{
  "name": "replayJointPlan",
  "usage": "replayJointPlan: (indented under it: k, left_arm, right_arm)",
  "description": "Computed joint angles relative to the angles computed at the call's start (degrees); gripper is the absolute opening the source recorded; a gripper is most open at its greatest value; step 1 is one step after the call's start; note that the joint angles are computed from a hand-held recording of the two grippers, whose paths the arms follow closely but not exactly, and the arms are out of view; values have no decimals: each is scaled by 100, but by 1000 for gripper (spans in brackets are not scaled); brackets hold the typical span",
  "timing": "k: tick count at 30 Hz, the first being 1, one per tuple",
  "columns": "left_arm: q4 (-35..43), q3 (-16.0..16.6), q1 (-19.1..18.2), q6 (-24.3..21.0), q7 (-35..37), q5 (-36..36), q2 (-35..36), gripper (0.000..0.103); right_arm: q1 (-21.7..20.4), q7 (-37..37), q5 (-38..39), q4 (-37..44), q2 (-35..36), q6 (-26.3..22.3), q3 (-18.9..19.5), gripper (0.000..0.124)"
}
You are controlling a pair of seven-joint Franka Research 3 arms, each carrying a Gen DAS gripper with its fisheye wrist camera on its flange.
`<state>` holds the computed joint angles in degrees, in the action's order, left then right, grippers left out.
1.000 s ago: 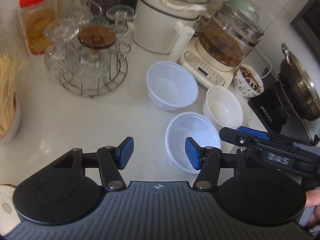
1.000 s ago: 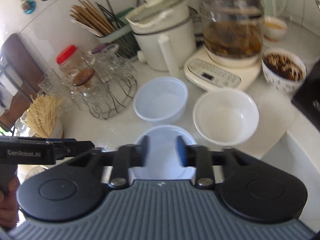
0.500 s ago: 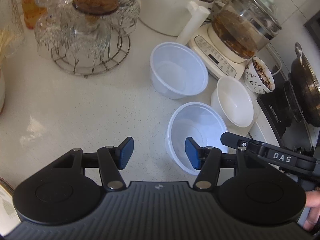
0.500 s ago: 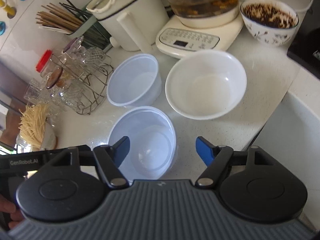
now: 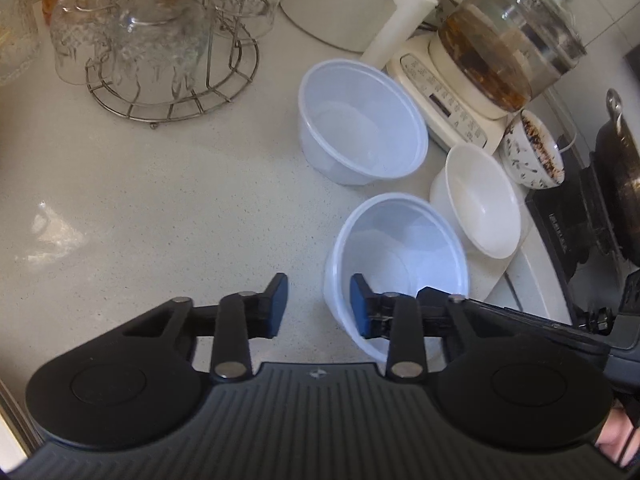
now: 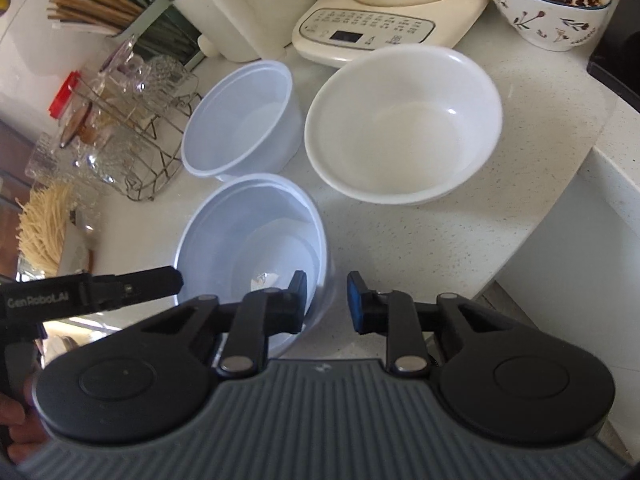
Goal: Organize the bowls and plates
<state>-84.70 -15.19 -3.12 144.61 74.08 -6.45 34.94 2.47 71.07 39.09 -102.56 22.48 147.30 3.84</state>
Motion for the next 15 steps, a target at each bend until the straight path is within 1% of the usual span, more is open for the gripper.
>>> replayJointPlan:
  k: [1, 3, 5, 11, 15]
  left_arm:
    - [6, 17, -29, -7, -29, 30, 11, 27]
    - [-24, 47, -76, -2, -121, 77, 3, 13]
    - [-45, 66, -111, -12, -150, 143, -6, 9]
    - [-129, 42, -85, 92, -192, 159, -73, 7]
    - [-207, 14, -32, 175, -132, 132, -164, 7]
  right_arm:
    - [2, 9, 3, 35, 28, -24, 5, 18]
    - [8, -23, -6, 70, 47, -51, 19, 17]
    - [4, -167, -22, 116, 70, -80, 49, 13]
    - [39, -194, -111, 187, 118, -127, 23, 11]
    - [3, -277, 16, 194, 106, -69, 68, 11]
